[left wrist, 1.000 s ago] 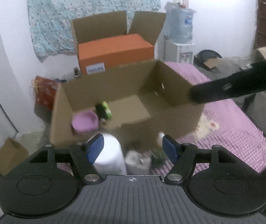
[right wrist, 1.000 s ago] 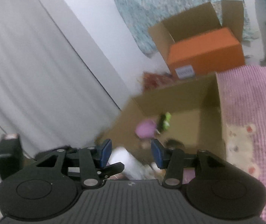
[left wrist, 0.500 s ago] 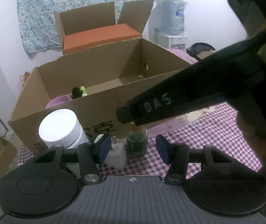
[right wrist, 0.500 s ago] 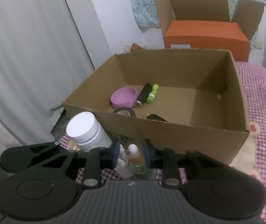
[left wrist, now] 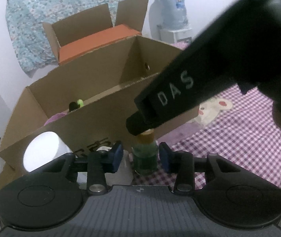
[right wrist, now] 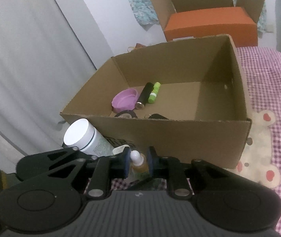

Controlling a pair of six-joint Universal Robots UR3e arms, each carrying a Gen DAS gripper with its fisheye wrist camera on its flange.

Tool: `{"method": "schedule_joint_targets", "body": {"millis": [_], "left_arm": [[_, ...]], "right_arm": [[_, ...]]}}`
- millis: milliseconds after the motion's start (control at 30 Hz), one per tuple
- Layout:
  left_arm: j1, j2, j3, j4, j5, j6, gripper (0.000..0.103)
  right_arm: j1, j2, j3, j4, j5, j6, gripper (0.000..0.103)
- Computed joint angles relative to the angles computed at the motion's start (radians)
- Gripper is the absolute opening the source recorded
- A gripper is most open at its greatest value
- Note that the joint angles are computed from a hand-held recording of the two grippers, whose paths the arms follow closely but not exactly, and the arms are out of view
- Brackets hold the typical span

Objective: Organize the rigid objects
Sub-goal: 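Move the right tool to the green dropper bottle and close around it, then carry the green dropper bottle with the right tool into the box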

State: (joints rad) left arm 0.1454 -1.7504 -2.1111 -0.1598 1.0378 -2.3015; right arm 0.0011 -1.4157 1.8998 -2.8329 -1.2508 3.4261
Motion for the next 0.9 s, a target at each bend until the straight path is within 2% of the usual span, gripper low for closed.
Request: {"method": "schedule_joint_targets", "body": {"millis": [267,633,767,900], "left_arm": [[-0.022,-0.027,0.013,0.017,0.033,0.016,0.031],[0.012,0.046,-0.005,-0.049,-0.012,0.004,0.031],[0.05,0.134,0.002,-0.143,-0.066,0.016,0.031],[0.099,0.192,0.105,-0.335,-0.146,0.016,0.031]], "right_arm": [[-0.038,-0.008,0.044,-0.043,0.057,0.03,0.02],[-0.001,-0.047,0.015,0.018,0.004,0.024,0.019],[0.02,-0.09,-0.029,0.083,-0.019,0.014,0.019],[0.032,-0.118,-0.127,0.166,-0.023,-0.015,0.019]]}}
